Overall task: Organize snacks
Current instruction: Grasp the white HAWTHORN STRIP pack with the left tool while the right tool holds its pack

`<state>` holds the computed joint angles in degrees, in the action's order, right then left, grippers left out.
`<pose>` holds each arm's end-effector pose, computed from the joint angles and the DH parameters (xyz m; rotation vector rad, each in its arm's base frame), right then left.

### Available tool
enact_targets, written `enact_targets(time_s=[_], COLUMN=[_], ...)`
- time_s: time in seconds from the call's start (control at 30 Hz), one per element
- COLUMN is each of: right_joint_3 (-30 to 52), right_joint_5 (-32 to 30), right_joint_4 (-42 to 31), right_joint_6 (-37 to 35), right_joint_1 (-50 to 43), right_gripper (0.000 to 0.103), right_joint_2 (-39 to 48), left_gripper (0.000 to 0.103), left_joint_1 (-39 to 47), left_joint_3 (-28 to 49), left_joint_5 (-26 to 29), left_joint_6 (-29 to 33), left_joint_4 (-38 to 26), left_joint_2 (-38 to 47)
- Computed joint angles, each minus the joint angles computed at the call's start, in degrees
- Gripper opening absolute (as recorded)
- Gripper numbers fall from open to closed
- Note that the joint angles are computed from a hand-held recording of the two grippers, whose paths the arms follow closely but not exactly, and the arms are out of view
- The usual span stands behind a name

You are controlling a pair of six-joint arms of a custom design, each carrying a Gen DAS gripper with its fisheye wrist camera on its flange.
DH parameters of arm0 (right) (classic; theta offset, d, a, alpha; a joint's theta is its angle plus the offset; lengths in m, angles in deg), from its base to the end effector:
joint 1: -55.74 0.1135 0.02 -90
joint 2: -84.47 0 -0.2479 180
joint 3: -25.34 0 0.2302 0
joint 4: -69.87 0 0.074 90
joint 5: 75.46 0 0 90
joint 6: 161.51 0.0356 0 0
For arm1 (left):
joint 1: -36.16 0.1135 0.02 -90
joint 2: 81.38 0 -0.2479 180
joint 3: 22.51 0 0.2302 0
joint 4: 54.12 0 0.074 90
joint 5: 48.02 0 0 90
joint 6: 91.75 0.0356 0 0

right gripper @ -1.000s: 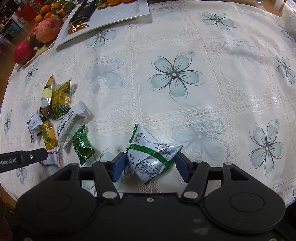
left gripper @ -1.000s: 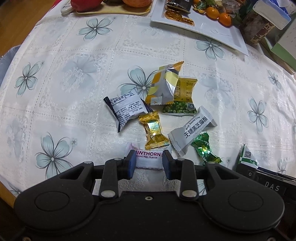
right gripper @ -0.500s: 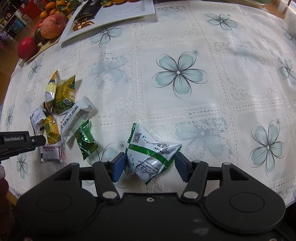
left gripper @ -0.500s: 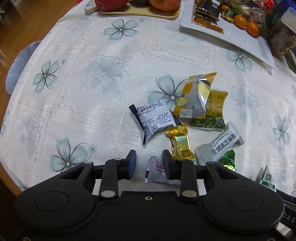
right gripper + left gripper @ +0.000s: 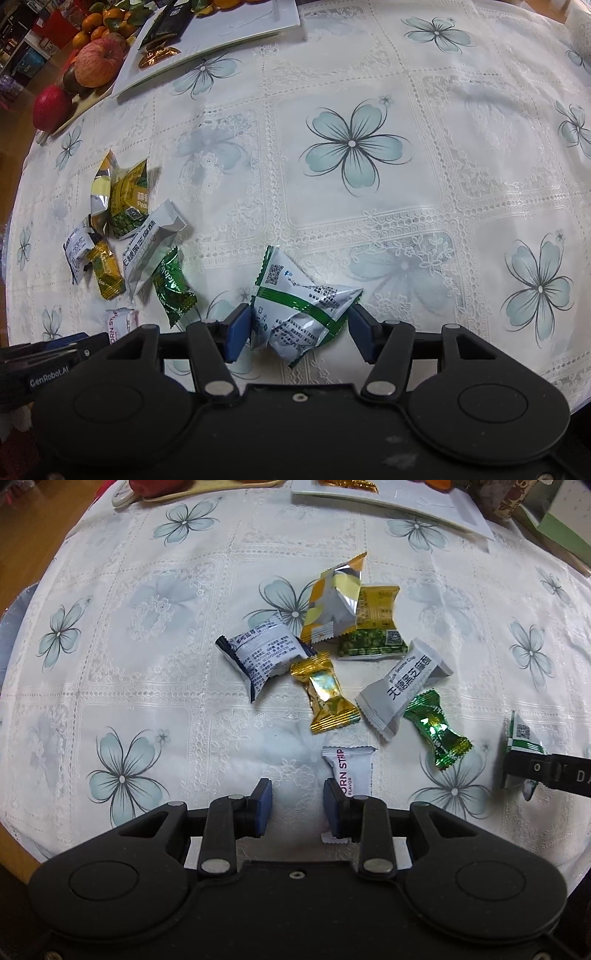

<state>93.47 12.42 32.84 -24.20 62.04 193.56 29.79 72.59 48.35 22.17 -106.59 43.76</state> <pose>0.2958 0.0340 0.0897 1.0333 2.7794 0.1896 0.3735 -0.0457 0.0925 0.7924 2.8858 -0.1347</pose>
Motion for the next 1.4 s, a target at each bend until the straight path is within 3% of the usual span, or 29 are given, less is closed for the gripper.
enact_targets(time_s=[0.2,0.33,1.03,1.27,1.33,1.4], right_joint_3=[-1.1,-1.3,-4.8,-4.0,-3.6,-3.1], right_joint_5=[0.0,-1.3,-4.7,-3.7,-3.3,-2.6], right_joint_4=[1.0,1.4,3.0,3.0,3.5,3.9], right_joint_6=[0.2,0.4,2.1,2.9,3.2,3.6], right_joint_1=[-1.1,-1.7,-6.4,-5.4,-4.4,-3.5], right_gripper=[0.05,0.046,0.054,0.061,0.063,0.068], right_joint_2=[-1.6,-2.0,-6.4,-4.1,-3.3,-2.5], left_gripper=[0.041,0.041,0.044,0.043,0.043,0.034], left_joint_1=[2.4,0.6,-6.1,-6.1,-5.7,-5.2], left_joint_3=[3.5,1.4,-7.2,-6.2,-5.1,-4.4], left_joint_5=[6.2,6.4,0.5,0.9,1.4,1.5], left_joint_6=[1.0,0.7,-0.6,-0.5,-0.9,-1.2], left_joint_4=[-4.5,-3.8,6.0,4.7,3.8,3.2], left_joint_2=[-0.5,-1.7,-2.0,-1.5,-0.8,-0.5])
